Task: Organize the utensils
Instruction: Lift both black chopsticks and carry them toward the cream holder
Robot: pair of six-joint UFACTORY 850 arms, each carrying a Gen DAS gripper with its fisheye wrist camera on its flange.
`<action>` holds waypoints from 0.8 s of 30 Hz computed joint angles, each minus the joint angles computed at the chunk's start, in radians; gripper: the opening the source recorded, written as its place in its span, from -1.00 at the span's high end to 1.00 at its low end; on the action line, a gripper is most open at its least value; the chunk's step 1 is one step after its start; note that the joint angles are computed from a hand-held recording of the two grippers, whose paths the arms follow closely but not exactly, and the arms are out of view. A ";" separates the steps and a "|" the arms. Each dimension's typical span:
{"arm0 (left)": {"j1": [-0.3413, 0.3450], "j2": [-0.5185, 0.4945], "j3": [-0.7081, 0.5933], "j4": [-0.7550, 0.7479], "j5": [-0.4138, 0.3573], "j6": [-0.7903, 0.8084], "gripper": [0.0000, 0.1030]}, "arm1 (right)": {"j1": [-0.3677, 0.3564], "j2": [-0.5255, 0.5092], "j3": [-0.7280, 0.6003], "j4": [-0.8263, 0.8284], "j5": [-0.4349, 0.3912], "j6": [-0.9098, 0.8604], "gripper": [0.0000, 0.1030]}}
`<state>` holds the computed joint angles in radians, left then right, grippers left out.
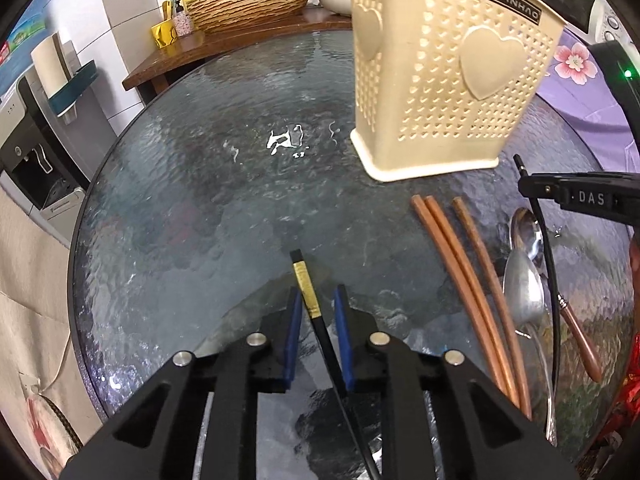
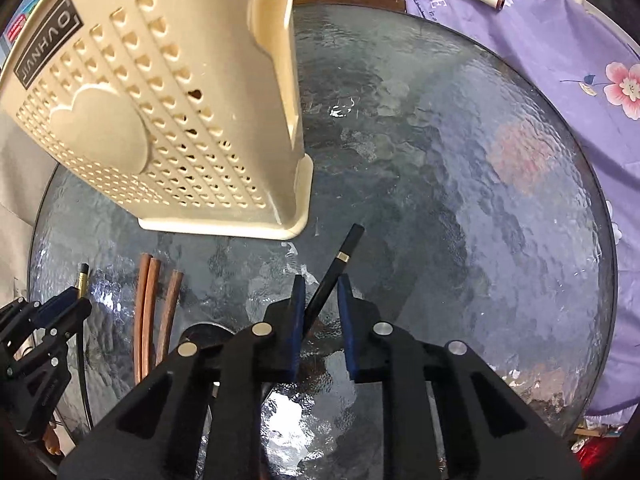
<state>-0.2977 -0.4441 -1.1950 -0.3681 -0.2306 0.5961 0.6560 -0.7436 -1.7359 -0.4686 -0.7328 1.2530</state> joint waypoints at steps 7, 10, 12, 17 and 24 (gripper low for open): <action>-0.011 -0.003 0.002 0.005 0.027 -0.023 0.83 | -0.012 0.013 0.031 -0.009 0.058 0.067 0.76; -0.013 -0.003 0.006 -0.036 0.042 0.008 0.85 | -0.016 0.020 0.049 -0.021 0.091 0.091 0.78; -0.012 -0.001 0.012 -0.104 0.047 0.067 0.86 | -0.019 0.028 0.066 -0.029 0.123 0.109 0.79; -0.006 -0.013 -0.004 -0.189 0.036 0.131 0.86 | -0.017 0.038 0.087 -0.051 0.152 0.139 0.81; 0.010 -0.018 -0.017 -0.302 0.021 0.231 0.86 | -0.008 0.072 0.136 -0.102 0.213 0.200 0.83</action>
